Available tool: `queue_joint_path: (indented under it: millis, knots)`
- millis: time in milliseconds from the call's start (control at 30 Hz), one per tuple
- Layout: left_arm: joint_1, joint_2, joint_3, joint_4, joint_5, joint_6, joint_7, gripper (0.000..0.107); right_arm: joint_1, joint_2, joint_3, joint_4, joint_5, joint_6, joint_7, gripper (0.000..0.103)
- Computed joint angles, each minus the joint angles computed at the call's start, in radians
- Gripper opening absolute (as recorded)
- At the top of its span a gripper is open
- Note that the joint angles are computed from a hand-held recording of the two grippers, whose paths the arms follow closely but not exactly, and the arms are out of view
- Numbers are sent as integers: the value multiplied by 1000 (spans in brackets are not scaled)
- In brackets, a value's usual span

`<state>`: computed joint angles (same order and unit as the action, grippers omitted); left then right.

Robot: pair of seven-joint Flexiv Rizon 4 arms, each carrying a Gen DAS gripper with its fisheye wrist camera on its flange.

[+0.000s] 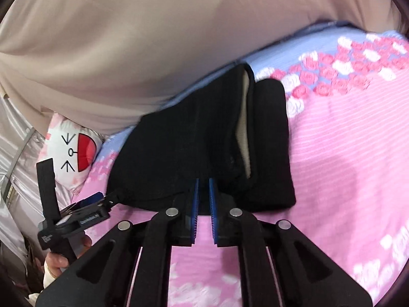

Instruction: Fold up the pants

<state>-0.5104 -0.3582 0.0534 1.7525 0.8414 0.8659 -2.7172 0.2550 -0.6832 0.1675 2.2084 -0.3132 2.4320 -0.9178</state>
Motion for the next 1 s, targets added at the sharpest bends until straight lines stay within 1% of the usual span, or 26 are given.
queue_joint_path:
  millis: [33,67,133,167,200,267,400,467,567,700,733,800,833,900,1000]
  knots:
    - [-15,16,2,5,15,-17,-8,93,31,25,-12,25,51,9,-28,10]
    - [-25,29,0,11,28,-29,-17,93,38,46,-18,58,74,25,-50,10]
    - [-29,46,-11,15,43,-42,-22,93,96,82,-34,94,170,30,-104,15]
    - [-33,52,-18,15,51,-51,-24,93,127,86,-41,101,228,53,-135,22]
    - [-38,60,-24,17,61,-62,-29,93,164,104,-49,115,289,51,-164,26]
    - [-49,71,-36,16,94,-81,-47,93,214,121,-55,132,372,65,-213,26]
    - [-72,101,-67,21,144,-129,-71,93,232,141,-40,169,432,103,-255,26]
    - [-72,110,-83,23,153,-137,-78,93,248,148,-39,174,467,108,-272,27]
    - [-74,123,-100,30,166,-148,-97,93,226,150,-25,193,451,130,-270,27]
    - [-74,138,-118,37,177,-157,-113,93,239,170,-22,205,469,134,-287,27]
    - [-74,141,-122,38,178,-159,-116,93,241,173,-21,207,472,137,-292,31]
    - [-74,146,-129,40,183,-164,-123,93,262,176,-22,208,509,156,-311,53]
    - [-73,146,-131,40,184,-164,-123,93,275,177,-26,206,528,161,-327,55]
    - [-73,147,-136,40,184,-171,-124,93,317,189,-40,198,590,149,-374,55]
    - [-74,148,-140,39,191,-178,-128,93,337,202,-35,197,625,148,-404,55]
